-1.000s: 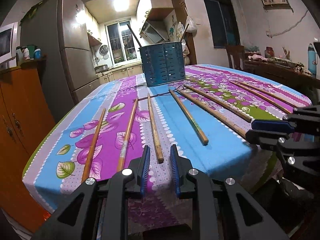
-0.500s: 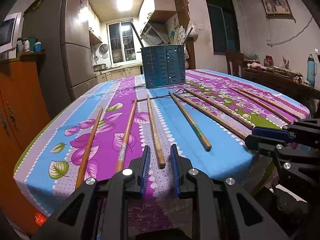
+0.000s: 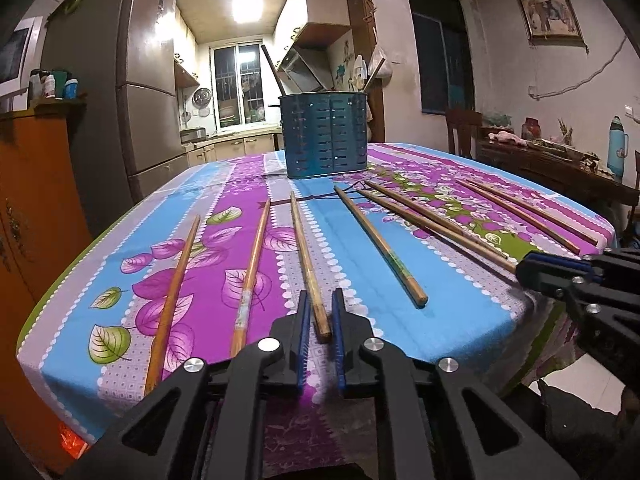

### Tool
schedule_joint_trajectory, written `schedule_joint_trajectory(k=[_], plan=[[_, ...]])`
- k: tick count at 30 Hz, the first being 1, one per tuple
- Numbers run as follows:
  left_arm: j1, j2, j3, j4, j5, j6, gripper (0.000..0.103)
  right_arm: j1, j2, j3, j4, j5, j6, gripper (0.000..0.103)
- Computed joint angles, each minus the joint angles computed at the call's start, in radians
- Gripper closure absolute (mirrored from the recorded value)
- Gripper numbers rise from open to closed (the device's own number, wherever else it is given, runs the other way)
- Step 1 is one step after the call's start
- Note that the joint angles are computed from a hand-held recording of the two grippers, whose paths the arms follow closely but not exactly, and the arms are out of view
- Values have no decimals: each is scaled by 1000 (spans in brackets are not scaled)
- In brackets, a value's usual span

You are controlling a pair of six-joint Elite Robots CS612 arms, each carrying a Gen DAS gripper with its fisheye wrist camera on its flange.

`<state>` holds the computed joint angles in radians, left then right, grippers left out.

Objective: Organize utensils
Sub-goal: 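Close the left tool on a chopstick while the right tool grasps another, then lift and carry both held chopsticks to the blue utensil holder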

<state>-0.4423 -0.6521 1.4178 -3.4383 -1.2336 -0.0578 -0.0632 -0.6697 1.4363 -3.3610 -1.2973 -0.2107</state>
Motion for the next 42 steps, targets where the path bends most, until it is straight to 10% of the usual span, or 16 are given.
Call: schedule_joint_trajectory(k=[29, 42], plan=[[-10, -44, 39, -194, 74, 72, 96, -10, 2, 8, -293, 51, -40, 98], [8, -92, 17, -260, -12, 63, 96, -33, -7, -52, -296, 170, 37, 98]])
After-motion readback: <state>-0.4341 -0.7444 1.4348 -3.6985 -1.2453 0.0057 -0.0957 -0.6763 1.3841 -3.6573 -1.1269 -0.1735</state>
